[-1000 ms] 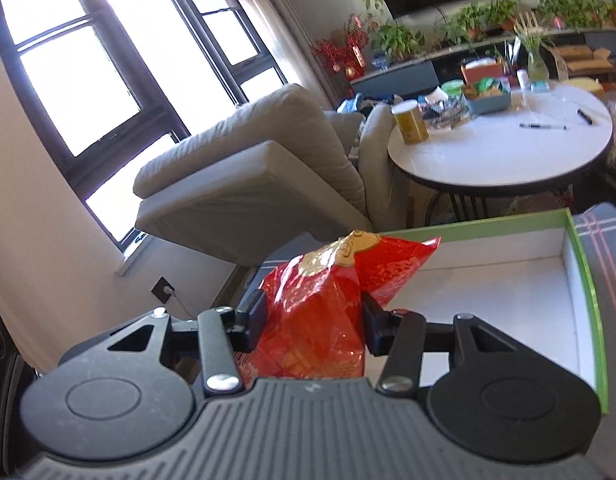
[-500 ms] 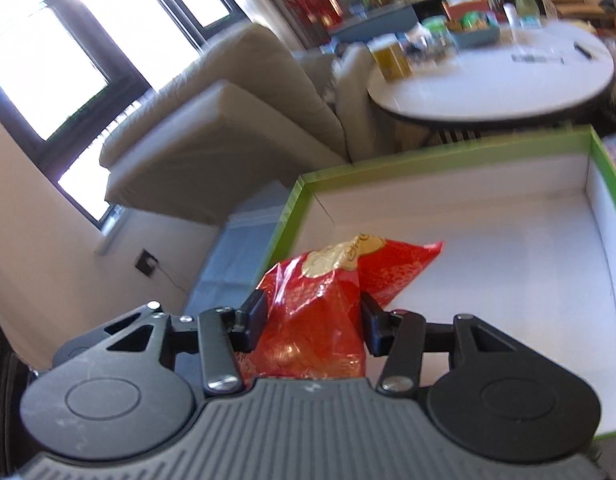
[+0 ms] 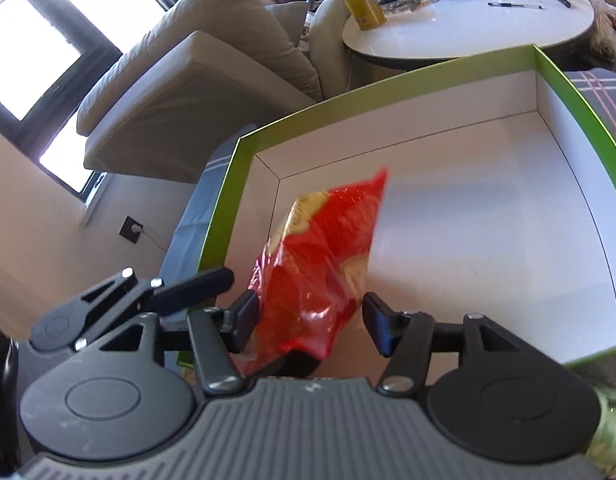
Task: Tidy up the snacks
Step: 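Carry the red bag into the green box and open the right gripper, then grasp the green-patterned chip bag with the right gripper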
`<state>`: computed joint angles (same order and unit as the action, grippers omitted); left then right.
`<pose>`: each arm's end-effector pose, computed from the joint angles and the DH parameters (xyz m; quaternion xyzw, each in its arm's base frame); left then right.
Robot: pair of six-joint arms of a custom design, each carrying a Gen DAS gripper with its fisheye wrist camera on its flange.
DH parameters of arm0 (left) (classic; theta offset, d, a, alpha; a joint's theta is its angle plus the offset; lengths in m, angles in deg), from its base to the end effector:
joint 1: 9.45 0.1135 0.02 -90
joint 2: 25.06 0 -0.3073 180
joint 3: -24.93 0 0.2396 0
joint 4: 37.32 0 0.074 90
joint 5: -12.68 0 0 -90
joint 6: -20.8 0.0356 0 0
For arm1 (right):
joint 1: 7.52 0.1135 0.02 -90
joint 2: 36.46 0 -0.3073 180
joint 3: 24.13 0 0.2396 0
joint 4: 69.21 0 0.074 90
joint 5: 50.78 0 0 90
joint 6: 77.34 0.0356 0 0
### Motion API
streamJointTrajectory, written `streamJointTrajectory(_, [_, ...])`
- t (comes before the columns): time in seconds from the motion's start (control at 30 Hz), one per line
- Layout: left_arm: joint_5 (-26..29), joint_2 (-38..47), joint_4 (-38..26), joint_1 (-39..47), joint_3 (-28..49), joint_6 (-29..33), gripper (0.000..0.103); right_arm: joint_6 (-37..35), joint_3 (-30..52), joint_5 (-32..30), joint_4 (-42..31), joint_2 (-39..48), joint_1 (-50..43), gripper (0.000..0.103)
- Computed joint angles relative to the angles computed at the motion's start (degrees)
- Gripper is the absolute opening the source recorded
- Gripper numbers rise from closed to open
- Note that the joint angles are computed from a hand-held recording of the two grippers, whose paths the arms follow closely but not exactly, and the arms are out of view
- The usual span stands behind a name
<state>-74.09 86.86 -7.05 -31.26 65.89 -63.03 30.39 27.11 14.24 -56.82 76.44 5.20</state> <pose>0.2740 -0.1118 0.1007 0.2310 0.8787 -0.0821 0.4096 0.3114 0.0857 0.1052 -0.0352 0.9177 0.2849 0.2746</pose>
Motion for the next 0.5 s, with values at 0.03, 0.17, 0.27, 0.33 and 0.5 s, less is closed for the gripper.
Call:
streamJointTrajectory(0.03, [-0.78,-1.09,-0.35,-0.17,-0.55,-0.06,0.078,-0.41,-1.05,1.82,0.37,-1.37,0.45,0.091])
streamJointTrajectory(0.17, [-0.74,-6.95,1.44,-0.18,-4.95,-1.09,0.082,-2.98,-5.25,7.3,2.65,-9.03,1.64,0.091])
streamJointTrajectory(0.27, [-2.86,-11.29,4.07,-1.43,-8.66,-1.93,0.085,-3.19,-8.61,8.48,3.79,-15.11,2.0,0.091])
streamJointTrajectory(0.33, [-4.65,-13.62,6.37,-2.34,-11.34,-2.62,0.086,-3.0,-11.22,8.81,5.04,-18.63,2.48,0.091])
streamJointTrajectory(0.5, [-11.74,-19.47,11.48,-6.45,-18.32,-6.13,0.091,-4.57,-16.92,11.01,5.3,-26.8,2.74,0.092])
